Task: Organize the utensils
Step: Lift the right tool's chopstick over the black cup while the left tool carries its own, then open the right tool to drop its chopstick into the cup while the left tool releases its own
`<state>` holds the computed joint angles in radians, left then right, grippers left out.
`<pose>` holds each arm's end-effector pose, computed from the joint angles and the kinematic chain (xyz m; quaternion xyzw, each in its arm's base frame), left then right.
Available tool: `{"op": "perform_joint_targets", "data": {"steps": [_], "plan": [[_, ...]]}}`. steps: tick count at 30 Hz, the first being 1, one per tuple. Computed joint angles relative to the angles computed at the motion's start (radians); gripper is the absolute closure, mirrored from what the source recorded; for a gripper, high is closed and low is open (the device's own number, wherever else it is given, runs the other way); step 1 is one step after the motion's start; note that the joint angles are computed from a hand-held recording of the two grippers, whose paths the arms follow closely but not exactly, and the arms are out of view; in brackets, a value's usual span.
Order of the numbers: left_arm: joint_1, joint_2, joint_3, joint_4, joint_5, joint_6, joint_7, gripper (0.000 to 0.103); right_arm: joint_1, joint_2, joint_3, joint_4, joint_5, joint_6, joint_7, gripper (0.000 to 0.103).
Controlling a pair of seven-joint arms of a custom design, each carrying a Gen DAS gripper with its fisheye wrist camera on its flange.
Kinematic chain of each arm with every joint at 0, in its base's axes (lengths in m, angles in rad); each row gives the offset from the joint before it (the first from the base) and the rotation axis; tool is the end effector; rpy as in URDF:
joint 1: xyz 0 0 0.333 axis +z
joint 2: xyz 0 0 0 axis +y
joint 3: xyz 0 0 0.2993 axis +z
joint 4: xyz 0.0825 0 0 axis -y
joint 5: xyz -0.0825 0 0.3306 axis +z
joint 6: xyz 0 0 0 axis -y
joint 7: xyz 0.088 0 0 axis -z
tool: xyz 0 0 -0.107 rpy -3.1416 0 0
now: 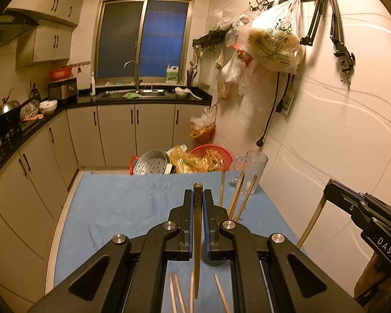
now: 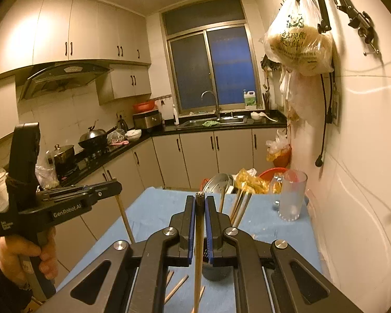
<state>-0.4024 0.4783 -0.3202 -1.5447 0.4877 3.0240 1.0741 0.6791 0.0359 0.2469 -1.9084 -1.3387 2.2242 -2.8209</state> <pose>0.5153 -0.4353 0.5164 -0.4198 0.7614 -0.4631 0.1720 0.3588 0.4232 0.5297 -0.5223 0.6529 -0.3713 0.4038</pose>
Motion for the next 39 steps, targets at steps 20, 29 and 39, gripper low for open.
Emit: {"op": "perform_joint_targets", "data": {"steps": [20,29,39], "plan": [[-0.16,0.377,0.065,0.589,-0.025,-0.057,0.047,0.096,-0.088,0.028,-0.063,0.027,-0.196,0.026,0.151,0.095],[-0.237,0.579,0.11,0.885,-0.114,-0.207,0.175,0.096,-0.105,0.094,-0.097,0.052,-0.213,0.107,0.139,0.095],[-0.243,0.583,0.146,0.842,-0.153,-0.211,0.173,0.096,-0.102,0.12,-0.118,0.022,-0.197,0.152,0.159,0.095]]}}
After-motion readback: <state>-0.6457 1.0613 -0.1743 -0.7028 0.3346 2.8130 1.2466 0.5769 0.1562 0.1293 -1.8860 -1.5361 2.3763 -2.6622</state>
